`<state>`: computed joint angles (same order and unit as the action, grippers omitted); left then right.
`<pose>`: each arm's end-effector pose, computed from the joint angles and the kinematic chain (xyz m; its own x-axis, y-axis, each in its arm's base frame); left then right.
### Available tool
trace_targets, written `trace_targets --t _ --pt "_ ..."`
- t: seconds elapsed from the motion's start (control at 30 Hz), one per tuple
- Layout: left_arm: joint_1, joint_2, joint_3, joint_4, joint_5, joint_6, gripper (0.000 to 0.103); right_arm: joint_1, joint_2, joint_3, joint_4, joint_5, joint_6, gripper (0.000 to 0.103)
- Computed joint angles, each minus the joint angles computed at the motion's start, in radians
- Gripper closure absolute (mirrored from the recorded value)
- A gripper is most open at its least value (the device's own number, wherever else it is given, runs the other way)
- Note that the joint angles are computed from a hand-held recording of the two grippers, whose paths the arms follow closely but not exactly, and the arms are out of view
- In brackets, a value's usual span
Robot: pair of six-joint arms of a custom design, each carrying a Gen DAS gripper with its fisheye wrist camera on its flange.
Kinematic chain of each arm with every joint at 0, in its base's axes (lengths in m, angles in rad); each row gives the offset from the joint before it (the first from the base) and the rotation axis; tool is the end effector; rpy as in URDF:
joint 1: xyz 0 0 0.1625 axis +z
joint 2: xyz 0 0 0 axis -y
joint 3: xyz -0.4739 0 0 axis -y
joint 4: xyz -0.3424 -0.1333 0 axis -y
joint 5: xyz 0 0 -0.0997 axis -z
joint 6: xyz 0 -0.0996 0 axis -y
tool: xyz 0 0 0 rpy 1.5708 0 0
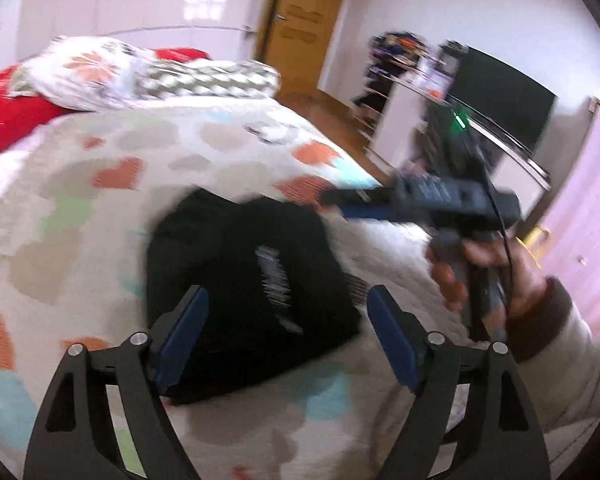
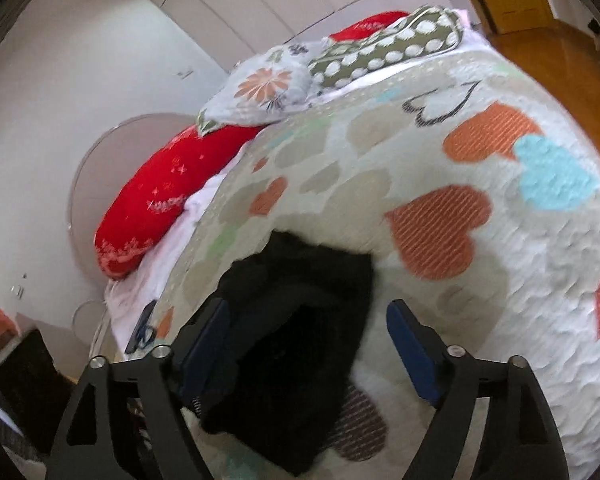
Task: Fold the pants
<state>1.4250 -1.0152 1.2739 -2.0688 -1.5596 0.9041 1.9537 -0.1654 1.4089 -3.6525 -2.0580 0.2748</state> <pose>0.0311 -0.7135 0.4044 -0.5011 0.8436 -0.1930 0.8651 0.4823 -0.1380 0.3455 -0.6258 -0.0684 -0.9819 0.1613 0.0996 0.0172 0.5991 -0.8005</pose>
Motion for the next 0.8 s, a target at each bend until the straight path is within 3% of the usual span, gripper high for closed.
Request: trace_targets --t 0.07,0.17,0.23,0.27,0.3,0.37,0.47,0.57,0.67,0.73,0.8 --pt "-0.001 0.031 -0.044 -0.053 0.037 -0.034 0.021 -0.002 0.009 -0.021 0.040 -0.001 0.010 0.018" --pt "0.010 0.089 -0.106 -0.085 0.082 -0.069 0.021 -0.023 0.027 -0.082 0.152 0.055 0.062 0.018" --pt "0.006 0.124 -0.128 -0.102 0.151 -0.113 0.021 -0.018 0.052 -0.141 0.196 0.038 0.004 0.044" --pt "0.011 0.125 -0.128 -0.095 0.146 -0.125 0.021 -0.009 0.058 -0.163 0.219 0.017 -0.037 0.074" --pt "0.017 0.124 -0.126 -0.082 0.134 -0.139 0.021 0.013 0.067 -0.193 0.232 -0.029 -0.104 0.078" --pt "0.025 0.116 -0.113 -0.067 0.103 -0.146 0.021 0.030 0.068 -0.196 0.212 -0.047 -0.172 0.084" --pt "0.031 0.116 -0.085 -0.041 0.099 -0.145 0.021 0.032 0.055 -0.177 0.312 -0.148 -0.144 0.081" --pt "0.028 0.099 -0.018 -0.087 0.146 -0.111 0.021 0.032 0.039 -0.157 0.365 -0.204 -0.113 0.046" --pt "0.034 0.087 -0.001 -0.098 0.149 -0.104 0.021 0.064 0.033 -0.192 0.297 -0.260 -0.206 0.044" --pt "0.040 0.088 -0.022 -0.067 0.133 -0.134 0.021 0.067 0.032 -0.253 0.309 -0.200 -0.287 0.044" --pt "0.042 0.082 -0.019 -0.076 0.124 -0.140 0.021 0.053 0.049 -0.355 0.437 -0.116 -0.327 0.047"
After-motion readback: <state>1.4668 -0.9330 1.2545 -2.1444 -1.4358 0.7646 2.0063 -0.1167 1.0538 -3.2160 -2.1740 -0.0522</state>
